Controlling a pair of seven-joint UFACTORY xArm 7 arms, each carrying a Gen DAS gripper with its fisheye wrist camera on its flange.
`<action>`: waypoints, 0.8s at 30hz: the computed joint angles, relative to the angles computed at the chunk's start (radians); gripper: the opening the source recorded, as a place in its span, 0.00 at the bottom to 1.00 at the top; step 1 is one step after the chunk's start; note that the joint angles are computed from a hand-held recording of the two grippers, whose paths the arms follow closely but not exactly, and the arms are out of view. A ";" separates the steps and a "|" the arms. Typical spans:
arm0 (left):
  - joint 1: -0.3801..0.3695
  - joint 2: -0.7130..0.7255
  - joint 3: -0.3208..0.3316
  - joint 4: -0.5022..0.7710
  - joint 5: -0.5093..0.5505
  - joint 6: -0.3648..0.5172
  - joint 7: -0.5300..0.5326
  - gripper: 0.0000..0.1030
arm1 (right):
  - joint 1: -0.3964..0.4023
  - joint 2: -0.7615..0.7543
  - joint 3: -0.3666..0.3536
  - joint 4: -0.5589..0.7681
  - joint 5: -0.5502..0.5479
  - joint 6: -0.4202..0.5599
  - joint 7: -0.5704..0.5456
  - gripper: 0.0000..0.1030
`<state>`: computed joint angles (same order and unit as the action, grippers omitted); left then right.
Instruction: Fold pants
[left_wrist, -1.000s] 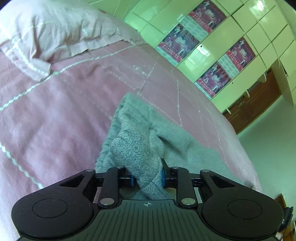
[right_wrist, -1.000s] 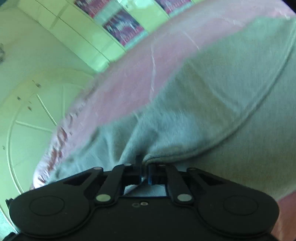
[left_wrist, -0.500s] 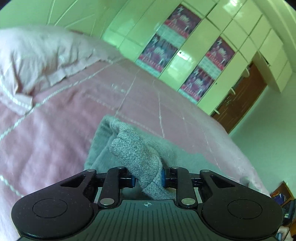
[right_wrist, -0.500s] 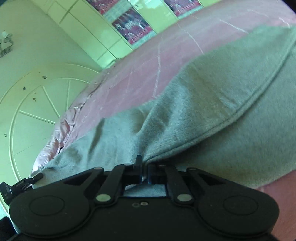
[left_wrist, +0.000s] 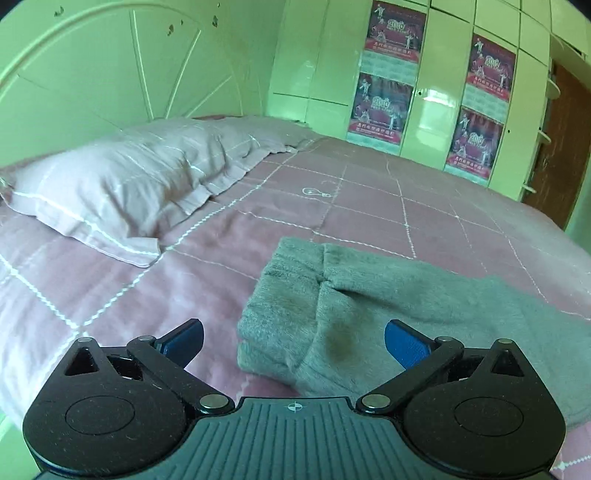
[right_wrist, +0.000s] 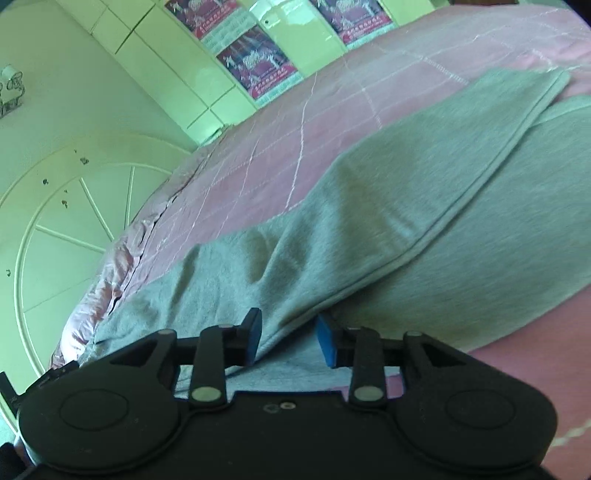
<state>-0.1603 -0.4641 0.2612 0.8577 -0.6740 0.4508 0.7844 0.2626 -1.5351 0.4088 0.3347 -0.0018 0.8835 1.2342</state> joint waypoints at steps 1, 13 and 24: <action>0.021 -0.032 -0.028 -0.023 0.017 -0.016 -0.034 1.00 | 0.003 -0.046 0.003 -0.001 -0.013 0.037 0.000 0.25; 0.090 -0.190 -0.348 -0.229 0.292 -0.074 -0.390 1.00 | -0.197 -0.396 -0.113 -0.049 -0.105 0.283 -0.009 0.24; 0.033 -0.205 -0.312 -0.244 0.463 -0.033 -0.522 1.00 | -0.410 -0.309 -0.361 -0.169 -0.125 0.095 -0.140 0.21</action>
